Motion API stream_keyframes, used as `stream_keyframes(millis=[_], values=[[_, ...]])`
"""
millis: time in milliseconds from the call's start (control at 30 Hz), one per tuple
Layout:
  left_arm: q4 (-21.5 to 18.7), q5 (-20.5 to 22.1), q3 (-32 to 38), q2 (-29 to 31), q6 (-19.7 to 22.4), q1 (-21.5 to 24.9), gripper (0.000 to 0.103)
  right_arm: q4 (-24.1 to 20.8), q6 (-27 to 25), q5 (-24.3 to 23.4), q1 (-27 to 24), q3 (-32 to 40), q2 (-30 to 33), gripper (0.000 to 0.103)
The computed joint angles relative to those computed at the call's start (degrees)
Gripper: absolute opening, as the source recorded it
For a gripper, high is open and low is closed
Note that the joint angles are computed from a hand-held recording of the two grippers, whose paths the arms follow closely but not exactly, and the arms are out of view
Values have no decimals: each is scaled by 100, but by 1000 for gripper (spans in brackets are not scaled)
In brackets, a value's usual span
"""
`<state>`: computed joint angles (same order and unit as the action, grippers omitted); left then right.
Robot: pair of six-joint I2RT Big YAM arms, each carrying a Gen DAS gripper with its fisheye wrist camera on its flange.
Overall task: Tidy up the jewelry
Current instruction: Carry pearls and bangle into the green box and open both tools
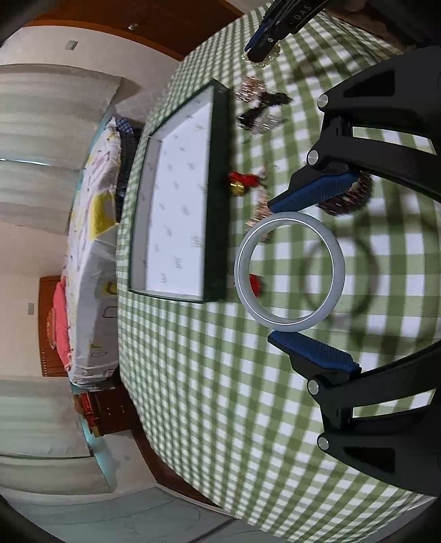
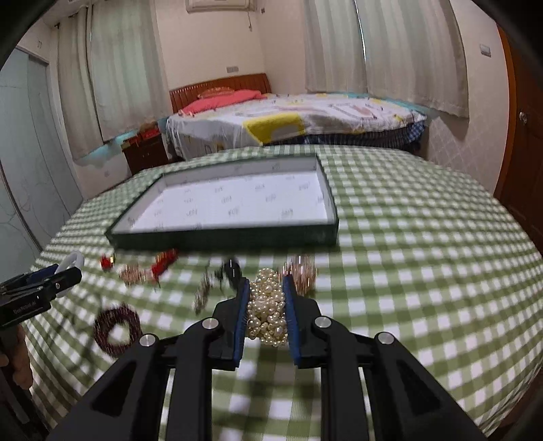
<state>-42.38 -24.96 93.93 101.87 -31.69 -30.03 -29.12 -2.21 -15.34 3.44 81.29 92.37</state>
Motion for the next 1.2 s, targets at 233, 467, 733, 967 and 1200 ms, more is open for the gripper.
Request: stream_keyframes(millis=[233, 467, 733, 967, 1200], values=[[109, -15, 714, 331, 417, 135, 69, 100, 16, 8, 47, 819, 427, 21], [-51, 203, 1983, 1148, 615, 379, 69, -244, 155, -68, 101, 2047, 1276, 21], [-932, 590, 3450, 2307, 637, 567, 69, -1202, -23, 67, 131, 3147, 2229, 21], [-1389, 805, 3979, 2805, 605, 645, 69, -1766, -146, 158, 124, 3557, 2637, 21], [-1609, 754, 4273, 3038, 776, 633, 69, -1938, -226, 247, 105, 3677, 2680, 22]])
